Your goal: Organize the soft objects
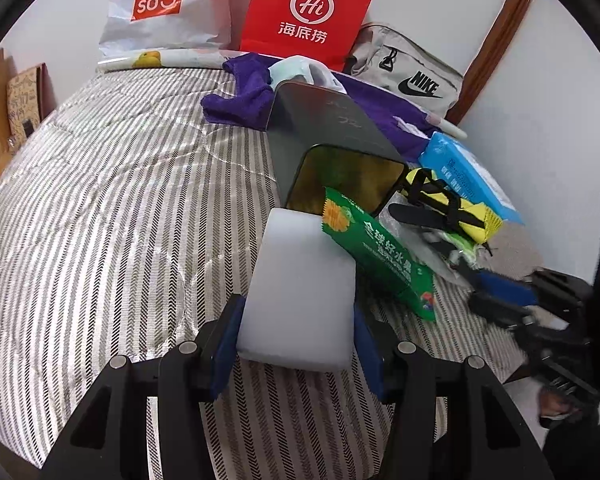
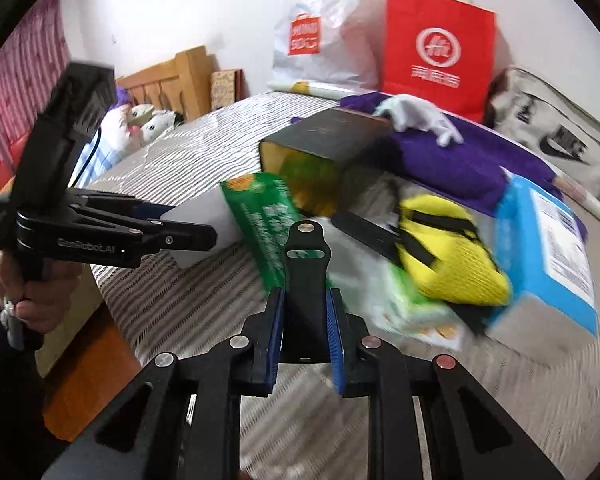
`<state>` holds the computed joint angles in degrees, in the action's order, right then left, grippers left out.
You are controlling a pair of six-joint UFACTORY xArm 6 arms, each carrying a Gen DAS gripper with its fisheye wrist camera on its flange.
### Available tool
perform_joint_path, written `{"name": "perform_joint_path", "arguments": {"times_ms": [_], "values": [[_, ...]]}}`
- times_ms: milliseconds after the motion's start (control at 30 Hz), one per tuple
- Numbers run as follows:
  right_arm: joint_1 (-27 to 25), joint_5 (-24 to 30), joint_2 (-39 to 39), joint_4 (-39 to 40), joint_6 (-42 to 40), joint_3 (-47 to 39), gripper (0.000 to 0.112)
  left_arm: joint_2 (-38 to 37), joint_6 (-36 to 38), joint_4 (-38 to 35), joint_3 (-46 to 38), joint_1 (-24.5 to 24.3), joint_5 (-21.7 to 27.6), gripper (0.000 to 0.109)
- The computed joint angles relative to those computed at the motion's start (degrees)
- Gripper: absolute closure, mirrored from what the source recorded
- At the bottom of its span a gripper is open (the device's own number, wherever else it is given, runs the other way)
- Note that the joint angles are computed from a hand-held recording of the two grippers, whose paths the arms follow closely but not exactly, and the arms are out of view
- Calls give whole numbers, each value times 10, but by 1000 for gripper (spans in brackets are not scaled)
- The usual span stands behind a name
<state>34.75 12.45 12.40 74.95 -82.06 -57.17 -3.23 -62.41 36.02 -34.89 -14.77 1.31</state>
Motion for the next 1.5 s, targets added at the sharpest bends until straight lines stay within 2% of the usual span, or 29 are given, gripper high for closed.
{"name": "perform_joint_path", "arguments": {"times_ms": [67,133,267,600,933,1267,1500], "values": [[-11,1,-16,8,-2,18,92,-6,-88,92,-12,-1,33,59],[-20,-11,-31,5,-1,39,92,-16,-141,150,-21,-8,76,59],[-40,-21,-48,1,5,66,92,-35,-169,170,-27,-32,166,59],[-91,-40,-63,35,-4,93,92,-74,-190,157,-5,-34,176,59],[-118,-29,-88,78,-22,96,92,-84,-180,142,-25,-51,175,59],[-126,-11,-109,60,-1,74,92,-60,-124,101,-83,-54,170,59],[-132,0,-95,11,41,31,92,-28,-70,59,-126,-48,162,59]]}}
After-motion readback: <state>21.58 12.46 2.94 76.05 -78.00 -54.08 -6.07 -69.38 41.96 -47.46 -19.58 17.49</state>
